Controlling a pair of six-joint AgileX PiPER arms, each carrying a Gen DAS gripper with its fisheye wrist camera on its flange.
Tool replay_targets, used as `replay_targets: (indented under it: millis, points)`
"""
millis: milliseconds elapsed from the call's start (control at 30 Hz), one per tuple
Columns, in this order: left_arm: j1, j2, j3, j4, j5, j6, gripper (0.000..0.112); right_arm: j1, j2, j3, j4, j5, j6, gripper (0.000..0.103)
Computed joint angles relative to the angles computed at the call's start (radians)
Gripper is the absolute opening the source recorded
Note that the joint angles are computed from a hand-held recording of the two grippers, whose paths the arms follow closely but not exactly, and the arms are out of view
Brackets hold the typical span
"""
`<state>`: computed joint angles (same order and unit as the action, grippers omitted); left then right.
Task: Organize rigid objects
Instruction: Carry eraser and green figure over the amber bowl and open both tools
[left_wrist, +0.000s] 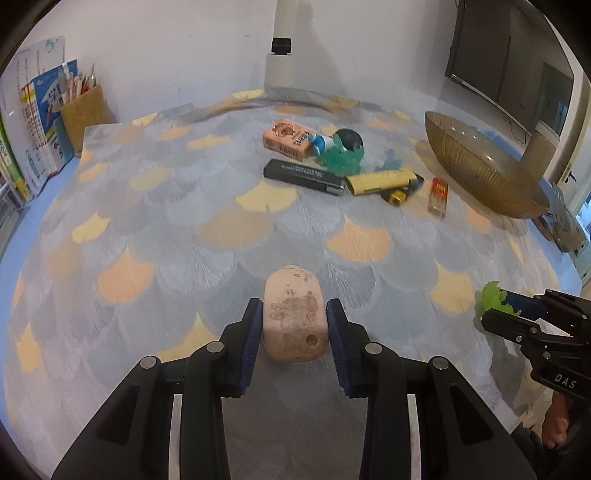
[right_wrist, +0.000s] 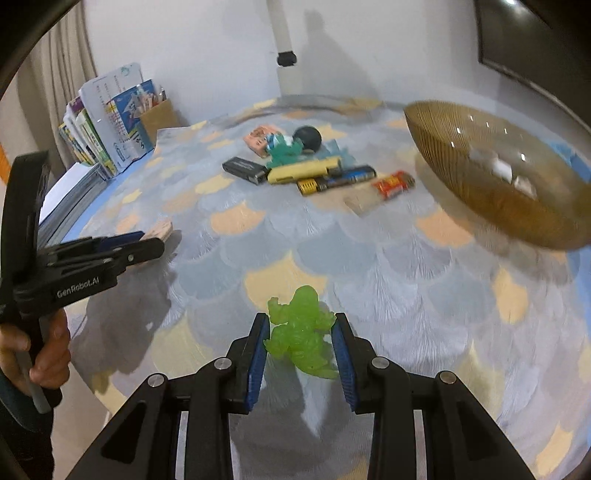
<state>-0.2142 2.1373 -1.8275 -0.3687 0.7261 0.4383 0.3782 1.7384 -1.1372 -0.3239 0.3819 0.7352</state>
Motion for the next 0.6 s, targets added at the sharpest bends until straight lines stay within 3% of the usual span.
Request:
replay_targets:
  millis: [167,367,467,600]
  points:
    - [-0.017,-0.026,0.058,0.011,-0.028,-0.010,0.032,-0.025,-0.032,0.063,0.075,-0.061,-0.051,0.034]
    - [-0.029,-0.048,0.103,0.007,-0.058,-0.008,0.032,-0.061,-0.050,0.103,0.282,-0.119,-0.248,0.035]
    - [-0.030,-0.046,0.101,0.013,-0.059,-0.013,0.032,-0.053,-0.048,0.099,0.240,-0.115,-0.212,0.036]
    - [-0.043,-0.044,0.079,0.027,-0.043,-0.030,0.032,-0.010,-0.040,0.089,-0.014,-0.089,0.035,0.034]
